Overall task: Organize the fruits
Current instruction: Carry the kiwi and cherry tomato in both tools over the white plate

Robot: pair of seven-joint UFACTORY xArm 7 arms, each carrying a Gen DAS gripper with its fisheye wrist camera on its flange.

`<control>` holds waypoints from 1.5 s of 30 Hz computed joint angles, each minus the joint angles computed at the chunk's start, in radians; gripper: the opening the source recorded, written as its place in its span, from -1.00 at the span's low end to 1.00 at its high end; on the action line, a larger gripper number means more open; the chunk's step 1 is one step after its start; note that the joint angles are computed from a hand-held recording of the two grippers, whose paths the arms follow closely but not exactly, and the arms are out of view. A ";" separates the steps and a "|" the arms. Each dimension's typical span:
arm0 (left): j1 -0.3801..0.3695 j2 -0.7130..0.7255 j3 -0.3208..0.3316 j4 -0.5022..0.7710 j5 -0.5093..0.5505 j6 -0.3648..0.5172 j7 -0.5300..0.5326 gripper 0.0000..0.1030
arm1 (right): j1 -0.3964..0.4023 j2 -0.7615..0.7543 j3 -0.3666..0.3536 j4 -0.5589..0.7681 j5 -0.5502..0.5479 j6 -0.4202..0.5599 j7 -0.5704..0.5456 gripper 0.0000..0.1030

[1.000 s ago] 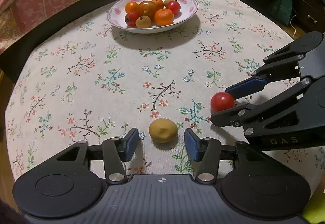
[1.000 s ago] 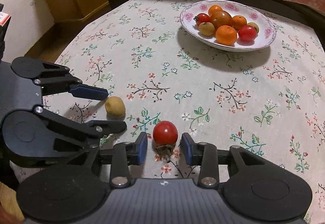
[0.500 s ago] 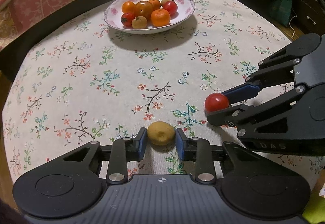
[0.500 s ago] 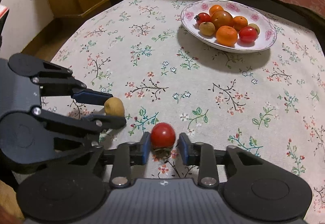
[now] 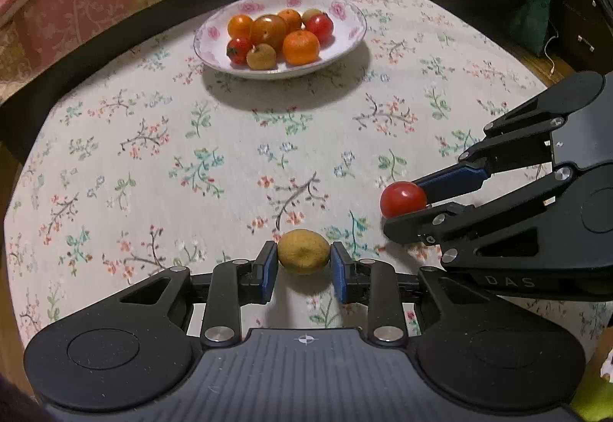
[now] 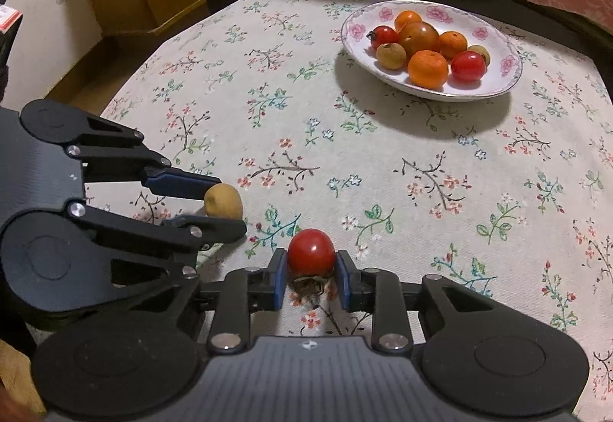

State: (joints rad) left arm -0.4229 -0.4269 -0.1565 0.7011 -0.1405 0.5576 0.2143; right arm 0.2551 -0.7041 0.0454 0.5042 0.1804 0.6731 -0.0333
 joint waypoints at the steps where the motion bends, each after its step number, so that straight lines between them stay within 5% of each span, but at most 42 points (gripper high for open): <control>1: 0.000 0.001 -0.001 0.001 0.000 -0.004 -0.002 -0.29 | -0.002 0.001 -0.001 0.002 0.000 -0.003 0.001 -0.47; 45: 0.011 0.077 -0.007 0.044 0.035 -0.101 -0.015 -0.31 | -0.036 0.044 -0.021 0.039 0.003 -0.066 0.034 -0.47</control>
